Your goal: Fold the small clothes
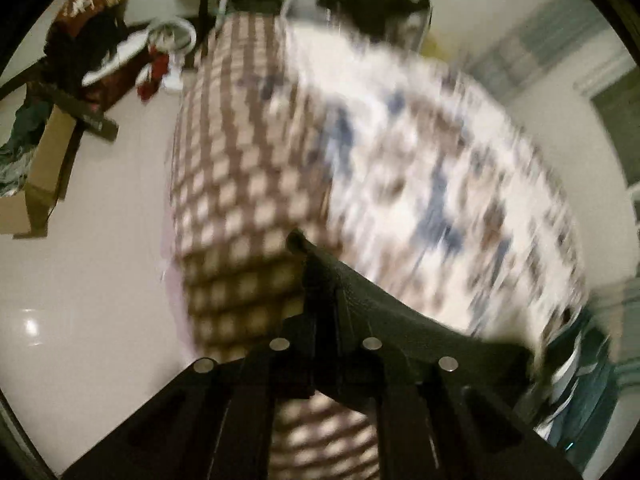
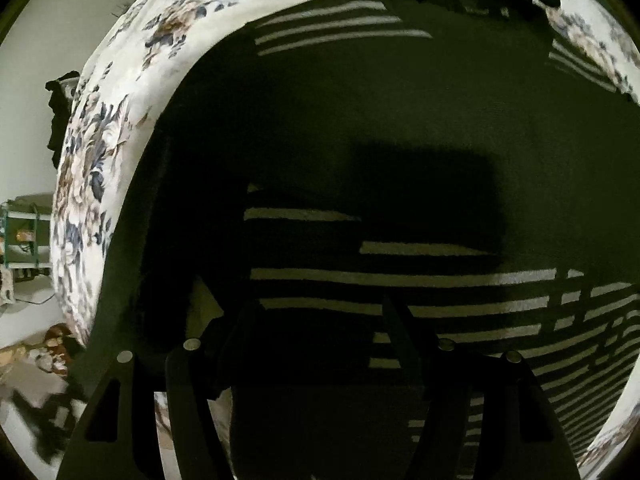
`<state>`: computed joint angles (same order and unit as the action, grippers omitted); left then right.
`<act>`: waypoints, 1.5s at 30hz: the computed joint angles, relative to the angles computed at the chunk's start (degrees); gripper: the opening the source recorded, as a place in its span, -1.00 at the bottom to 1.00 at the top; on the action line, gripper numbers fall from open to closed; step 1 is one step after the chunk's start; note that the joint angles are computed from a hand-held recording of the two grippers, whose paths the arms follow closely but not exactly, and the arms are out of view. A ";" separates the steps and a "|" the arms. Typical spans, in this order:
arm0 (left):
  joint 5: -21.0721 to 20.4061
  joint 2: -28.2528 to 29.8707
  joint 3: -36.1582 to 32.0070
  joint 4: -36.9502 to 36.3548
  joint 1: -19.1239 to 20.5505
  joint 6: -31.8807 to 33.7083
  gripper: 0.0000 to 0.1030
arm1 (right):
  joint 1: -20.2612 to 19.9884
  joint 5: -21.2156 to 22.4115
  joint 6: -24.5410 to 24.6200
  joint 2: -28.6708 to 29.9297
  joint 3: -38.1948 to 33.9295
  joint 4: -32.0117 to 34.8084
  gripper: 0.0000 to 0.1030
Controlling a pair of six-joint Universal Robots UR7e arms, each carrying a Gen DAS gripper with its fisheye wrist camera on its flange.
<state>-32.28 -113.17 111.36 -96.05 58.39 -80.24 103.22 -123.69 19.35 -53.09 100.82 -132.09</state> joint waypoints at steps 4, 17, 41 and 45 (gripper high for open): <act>1.92 1.50 -0.52 -13.63 3.48 12.26 -0.91 | 1.55 -6.62 3.55 3.16 -1.87 0.00 0.64; -17.95 -3.69 15.38 -41.74 13.46 5.82 0.17 | -1.29 -6.50 9.95 1.56 -0.85 -0.66 0.68; 5.97 26.32 -15.45 -39.98 -3.30 38.38 -0.88 | -12.00 -3.77 8.17 -13.06 6.60 -11.36 0.68; -1.54 36.34 -20.21 -41.90 -6.24 44.72 -0.88 | -14.94 0.54 6.82 -17.01 8.31 -12.70 0.68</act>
